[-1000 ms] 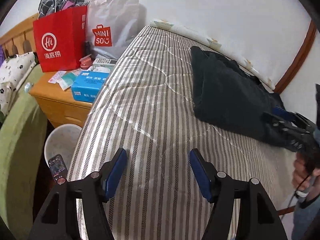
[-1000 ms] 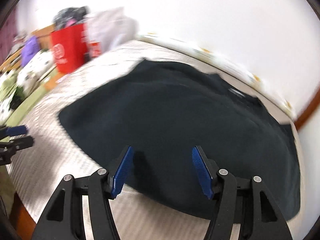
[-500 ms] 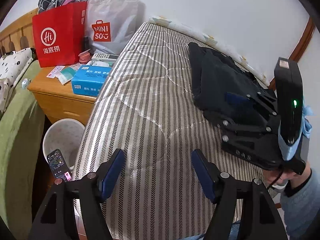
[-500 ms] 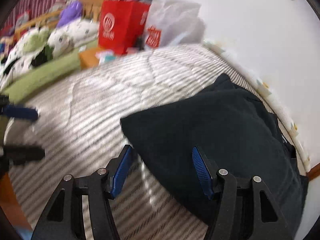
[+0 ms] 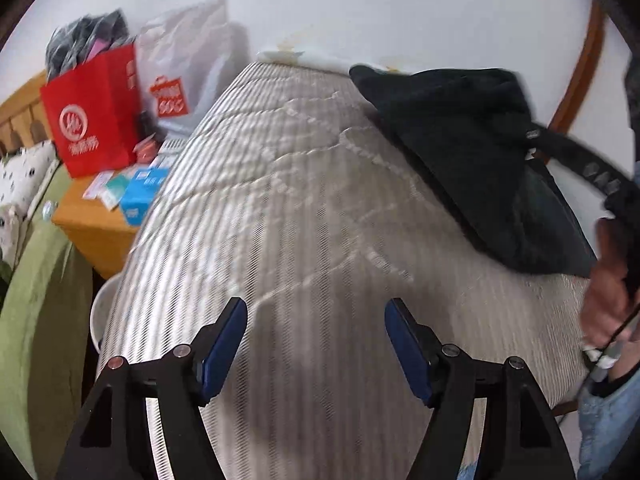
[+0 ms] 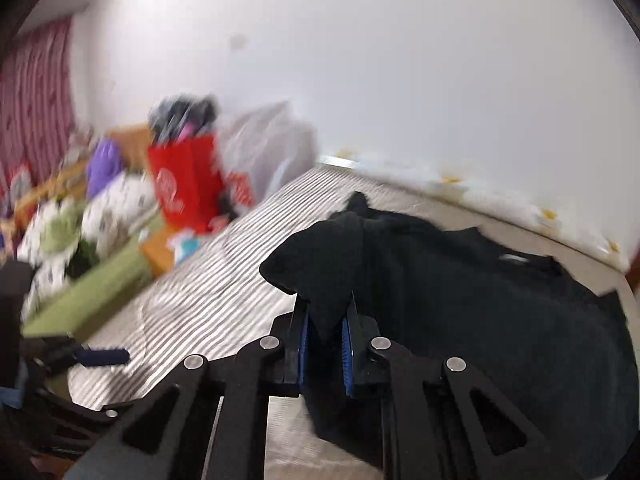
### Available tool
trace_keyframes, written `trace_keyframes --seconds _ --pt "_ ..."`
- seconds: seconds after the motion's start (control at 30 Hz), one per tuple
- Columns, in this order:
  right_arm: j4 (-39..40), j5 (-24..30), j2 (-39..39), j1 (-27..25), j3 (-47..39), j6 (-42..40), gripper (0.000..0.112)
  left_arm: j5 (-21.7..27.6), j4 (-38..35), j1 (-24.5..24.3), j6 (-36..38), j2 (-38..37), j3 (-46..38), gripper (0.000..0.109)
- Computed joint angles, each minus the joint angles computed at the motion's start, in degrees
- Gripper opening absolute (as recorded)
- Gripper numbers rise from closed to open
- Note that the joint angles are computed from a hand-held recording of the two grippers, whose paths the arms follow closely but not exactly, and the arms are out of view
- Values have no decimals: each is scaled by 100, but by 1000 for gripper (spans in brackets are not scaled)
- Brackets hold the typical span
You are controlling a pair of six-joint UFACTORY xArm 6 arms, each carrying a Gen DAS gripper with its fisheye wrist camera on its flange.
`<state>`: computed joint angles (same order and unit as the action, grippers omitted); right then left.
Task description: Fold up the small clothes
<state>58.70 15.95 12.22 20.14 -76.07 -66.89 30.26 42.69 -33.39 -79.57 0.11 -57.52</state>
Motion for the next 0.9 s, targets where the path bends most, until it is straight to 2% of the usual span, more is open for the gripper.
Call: trace_keyframes --seconds 0.17,0.33,0.43,0.53,0.6,0.67,0.77,0.83,0.9 --pt "1286 433 -380 -960 44 -744 12 -41 167 -145 -73 717 -899 69" --pt "2114 1099 -343 -2139 -36 -786 12 -267 -147 -318 430 1535 -1858 69" --pt "2147 1376 -103 -2716 -93 -383 12 -419 -335 -448 782 1981 -2392 69" --pt "1829 1383 204 -3051 -111 132 12 -552 -512 -575 1208 2385 -2866 69" --pt "1622 1739 405 -3285 -182 423 13 -554 -726 -675 1573 2654 -3203 69" --pt "1555 1985 448 -3416 -143 461 17 -525 -1014 -761 1979 2893 -3528 69" --pt "1690 1659 235 -3389 114 130 33 -566 -1323 -858 2455 3150 -3872 73" --pt "1802 1801 164 -3437 151 -15 55 -600 -1298 -902 2559 3229 -3970 75" --pt "1889 1934 146 -3444 140 -118 58 -447 -1233 -951 2584 3395 -4215 75"
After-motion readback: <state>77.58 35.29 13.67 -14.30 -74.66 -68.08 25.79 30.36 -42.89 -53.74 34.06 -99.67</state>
